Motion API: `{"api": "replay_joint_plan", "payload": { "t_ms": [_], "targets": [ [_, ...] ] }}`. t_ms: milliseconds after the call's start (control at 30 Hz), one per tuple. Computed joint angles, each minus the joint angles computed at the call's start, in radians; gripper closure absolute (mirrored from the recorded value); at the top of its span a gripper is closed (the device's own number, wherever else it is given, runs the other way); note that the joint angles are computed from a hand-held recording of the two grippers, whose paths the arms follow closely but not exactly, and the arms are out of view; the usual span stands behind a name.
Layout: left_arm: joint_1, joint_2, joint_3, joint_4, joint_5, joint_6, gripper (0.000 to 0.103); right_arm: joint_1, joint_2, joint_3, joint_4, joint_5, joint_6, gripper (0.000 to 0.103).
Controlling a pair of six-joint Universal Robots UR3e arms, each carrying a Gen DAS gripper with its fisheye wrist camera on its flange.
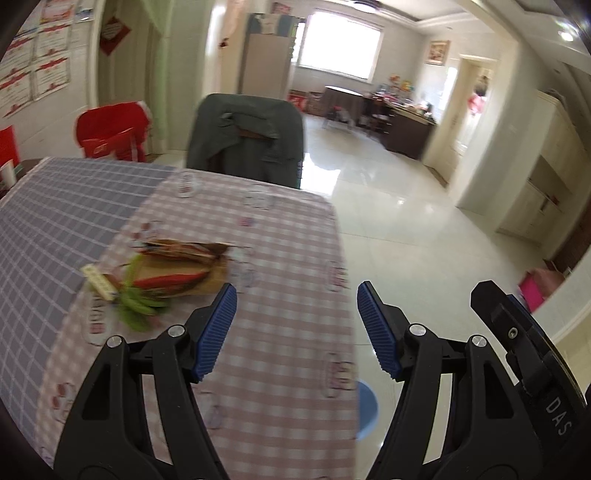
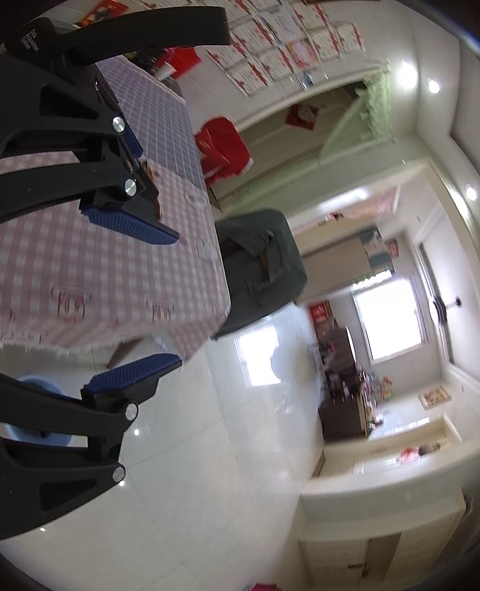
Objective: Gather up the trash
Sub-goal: 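Open the left tool over the bucket, dropping the white bottle, then move both tools back over the remaining trash on the table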
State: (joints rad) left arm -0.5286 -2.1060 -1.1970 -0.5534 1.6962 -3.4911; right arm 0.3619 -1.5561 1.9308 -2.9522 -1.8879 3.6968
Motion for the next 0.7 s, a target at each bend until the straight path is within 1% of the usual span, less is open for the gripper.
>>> {"api": "replay_joint_plan", "payload": {
  "t_ms": [167, 267, 333, 467, 567, 600, 700],
  "targets": [
    [0.075, 0.080, -0.116, 0.027, 0.010, -0.012, 0.035, 0.041, 0.161, -0.194, 0.030, 0.047, -0.031, 0.042],
    [0.141, 0.126, -0.200, 0.047, -0.007, -0.031, 0.036, 0.057, 0.274, -0.332, 0.065, 0.086, -0.067, 0.042],
    [0.183, 0.145, -0.245, 0.055, -0.016, -0.043, 0.036, 0.060, 0.322, -0.390, 0.082, 0.109, -0.081, 0.042],
    [0.249, 0.162, -0.303, 0.062, -0.025, -0.063, 0.036, 0.057, 0.432, -0.504, 0.111, 0.160, -0.117, 0.041],
    [0.287, 0.165, -0.334, 0.065, -0.017, -0.074, 0.036, 0.056, 0.511, -0.588, 0.145, 0.201, -0.121, 0.041],
    [0.303, 0.164, -0.343, 0.068, -0.023, -0.079, 0.036, 0.055, 0.553, -0.641, 0.169, 0.216, -0.124, 0.041],
    [0.331, 0.158, -0.358, 0.069, -0.019, -0.086, 0.036, 0.059, 0.638, -0.741, 0.203, 0.240, -0.165, 0.041]
  ]
}}
